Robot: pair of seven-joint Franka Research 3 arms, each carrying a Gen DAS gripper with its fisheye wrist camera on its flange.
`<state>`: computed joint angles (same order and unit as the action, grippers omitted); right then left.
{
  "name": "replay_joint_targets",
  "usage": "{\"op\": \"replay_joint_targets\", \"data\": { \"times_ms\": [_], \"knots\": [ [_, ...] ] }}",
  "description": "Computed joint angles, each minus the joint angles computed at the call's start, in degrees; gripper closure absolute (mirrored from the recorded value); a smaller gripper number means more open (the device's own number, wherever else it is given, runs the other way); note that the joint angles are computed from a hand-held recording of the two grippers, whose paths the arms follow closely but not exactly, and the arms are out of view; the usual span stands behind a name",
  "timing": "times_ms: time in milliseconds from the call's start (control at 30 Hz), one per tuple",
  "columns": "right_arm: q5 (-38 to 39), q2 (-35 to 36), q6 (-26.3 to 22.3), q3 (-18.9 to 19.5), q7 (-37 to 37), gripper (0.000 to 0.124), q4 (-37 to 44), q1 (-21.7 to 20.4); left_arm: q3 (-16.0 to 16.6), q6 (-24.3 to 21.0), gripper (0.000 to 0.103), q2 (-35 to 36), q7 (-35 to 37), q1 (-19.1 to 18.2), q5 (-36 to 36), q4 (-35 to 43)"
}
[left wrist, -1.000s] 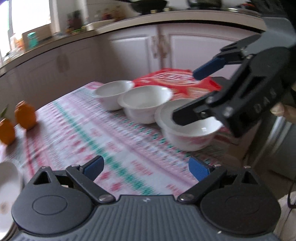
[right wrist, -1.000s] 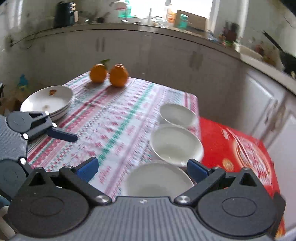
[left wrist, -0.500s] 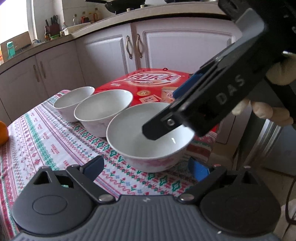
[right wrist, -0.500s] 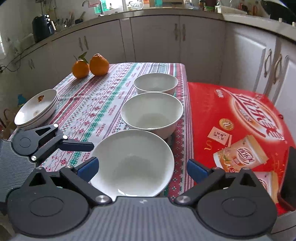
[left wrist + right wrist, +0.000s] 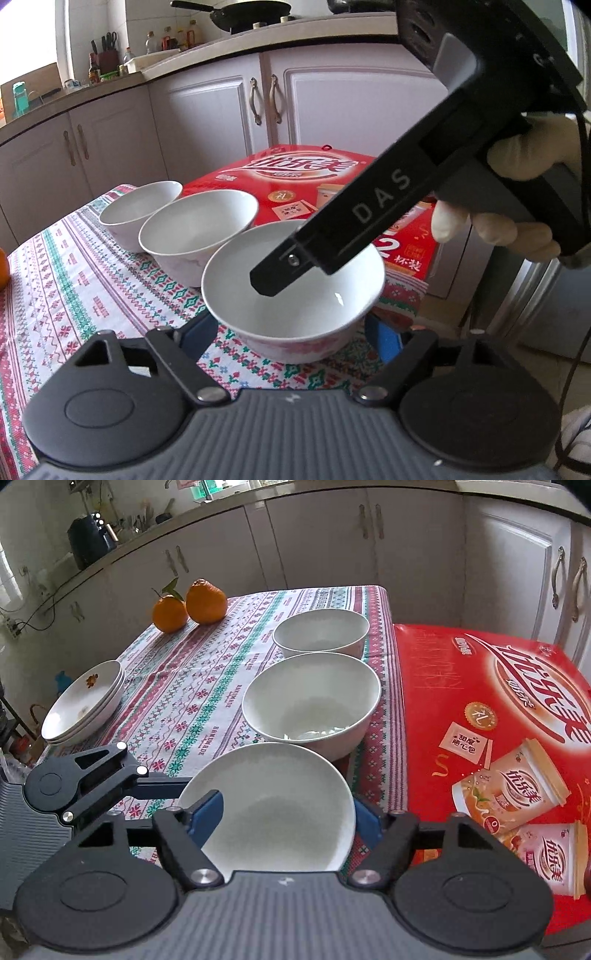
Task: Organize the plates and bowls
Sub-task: 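Lift the white bowl with the right tool and carry it toward the left tool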
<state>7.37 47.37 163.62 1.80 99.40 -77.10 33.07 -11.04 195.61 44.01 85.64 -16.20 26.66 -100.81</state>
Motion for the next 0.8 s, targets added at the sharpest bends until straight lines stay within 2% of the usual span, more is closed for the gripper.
{"op": "replay_joint_targets", "data": {
  "times_ms": [133, 533, 800],
  "knots": [
    [2.1, 0.1, -0.4, 2.3, -1.1, 0.045, 0.3, -1.9, -0.6, -0.4, 0.017, 0.2, -0.2, 0.5, 0.2, 0.3],
    [4.2, -0.6, -1.1, 3.1, -1.0, 0.045, 0.2, -2.2, -2.1, -1.2, 0.017, -1.0, -0.7, 2.1, 1.0, -1.1],
    [5.4, 0.3, -2.4, 5.0, -3.0, 0.045, 2.8, -2.4, -0.1, 0.1, 0.017, -4.9, -1.7, 1.6, 0.0, -5.8]
  ]
}}
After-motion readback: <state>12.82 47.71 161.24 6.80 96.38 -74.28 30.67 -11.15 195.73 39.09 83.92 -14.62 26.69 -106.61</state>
